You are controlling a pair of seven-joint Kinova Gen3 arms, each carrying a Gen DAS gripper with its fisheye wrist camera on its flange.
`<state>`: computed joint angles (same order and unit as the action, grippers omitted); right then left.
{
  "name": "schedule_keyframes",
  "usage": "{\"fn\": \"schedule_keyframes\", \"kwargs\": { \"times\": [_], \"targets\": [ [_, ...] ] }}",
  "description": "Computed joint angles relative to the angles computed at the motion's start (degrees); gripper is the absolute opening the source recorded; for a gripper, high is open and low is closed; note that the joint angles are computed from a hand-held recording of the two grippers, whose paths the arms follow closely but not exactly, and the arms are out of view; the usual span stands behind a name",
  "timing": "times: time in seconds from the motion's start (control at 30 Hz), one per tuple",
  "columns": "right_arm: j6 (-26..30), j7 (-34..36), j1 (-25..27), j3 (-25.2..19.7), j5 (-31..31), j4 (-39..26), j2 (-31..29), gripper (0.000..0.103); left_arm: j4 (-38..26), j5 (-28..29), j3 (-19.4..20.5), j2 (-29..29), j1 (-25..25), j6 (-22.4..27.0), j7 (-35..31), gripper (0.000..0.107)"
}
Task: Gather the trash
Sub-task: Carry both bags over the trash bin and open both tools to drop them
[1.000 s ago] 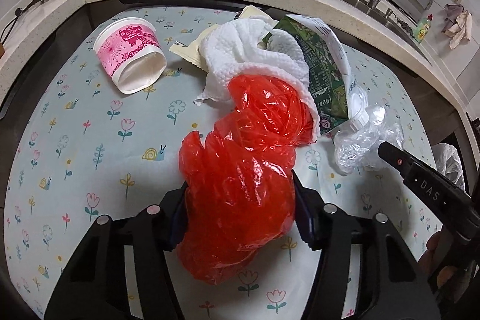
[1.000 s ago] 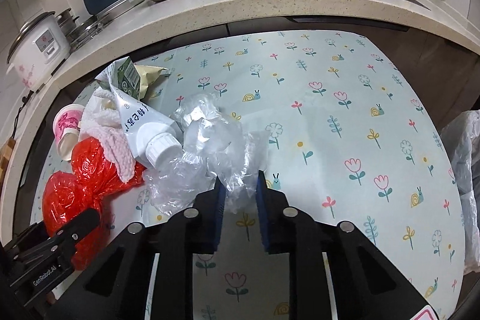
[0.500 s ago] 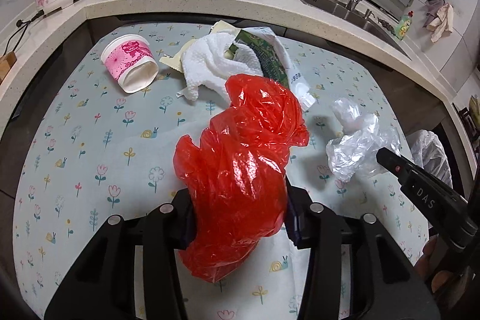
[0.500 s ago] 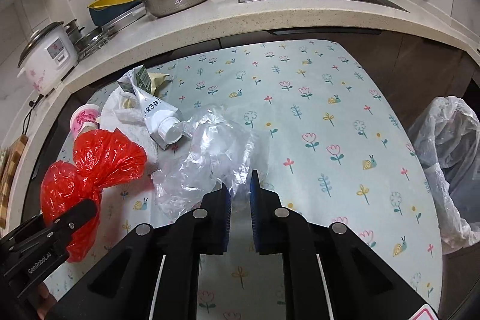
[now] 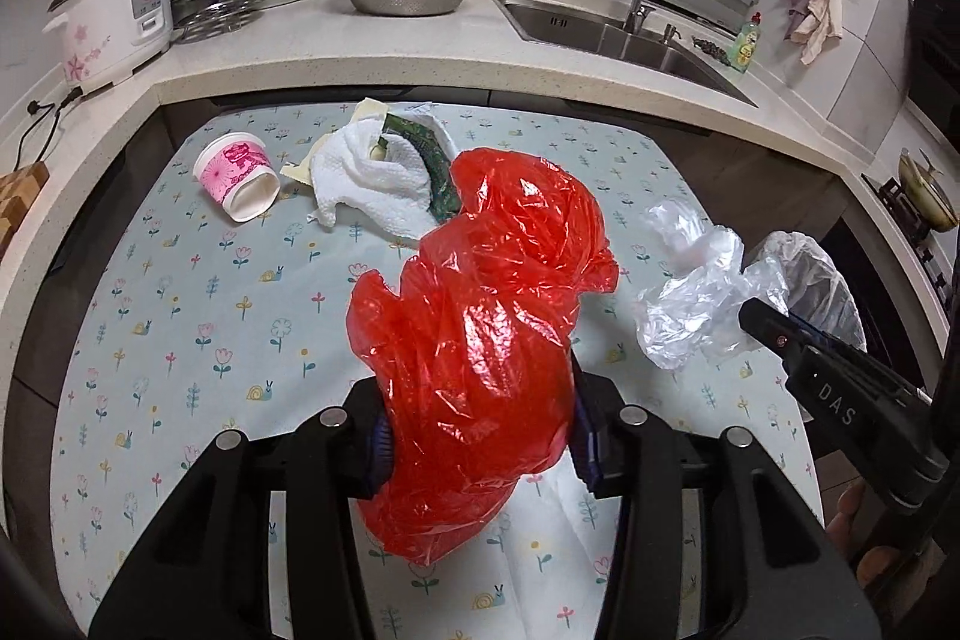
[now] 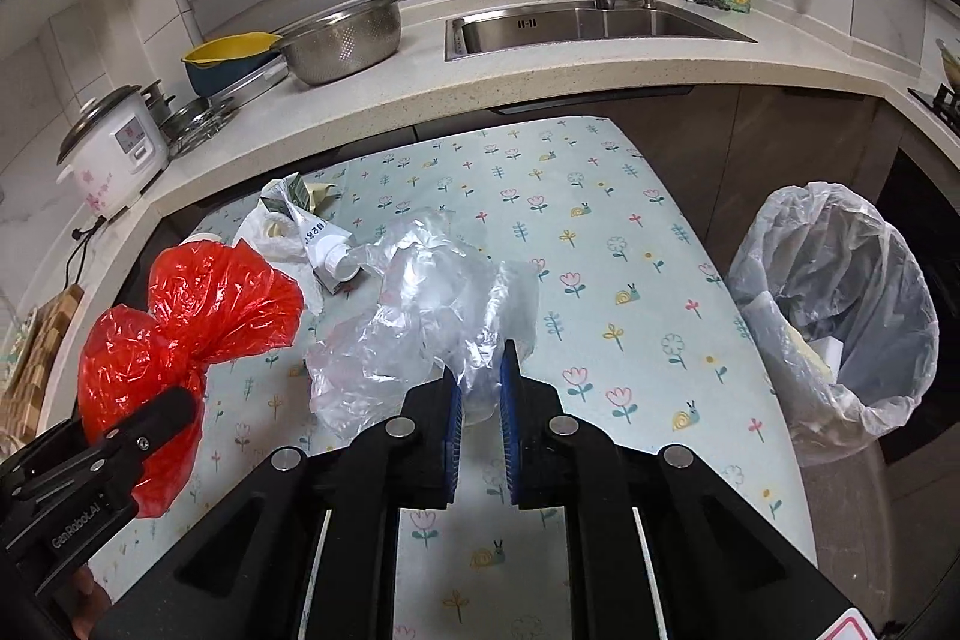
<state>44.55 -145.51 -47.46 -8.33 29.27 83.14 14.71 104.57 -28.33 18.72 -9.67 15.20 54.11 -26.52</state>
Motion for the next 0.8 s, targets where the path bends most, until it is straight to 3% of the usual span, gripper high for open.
{"fn": "schedule_keyframes", "kwargs": {
  "times": [0.37,0.8],
  "targets": [
    [-0.63,-6.18,2.74,-2.38,4.32,8.65,-7.97,0.011,-4.43,-5.69,4.90,2.43,5.76,5.52,5.00,0.043],
    [-2.07,-9.52,9.94,-6.02,5.34,14.99,-14.27,0.011,-10.26,-11.71,4.12,8.37,16.48,10.23,8.28,0.043]
  ]
}}
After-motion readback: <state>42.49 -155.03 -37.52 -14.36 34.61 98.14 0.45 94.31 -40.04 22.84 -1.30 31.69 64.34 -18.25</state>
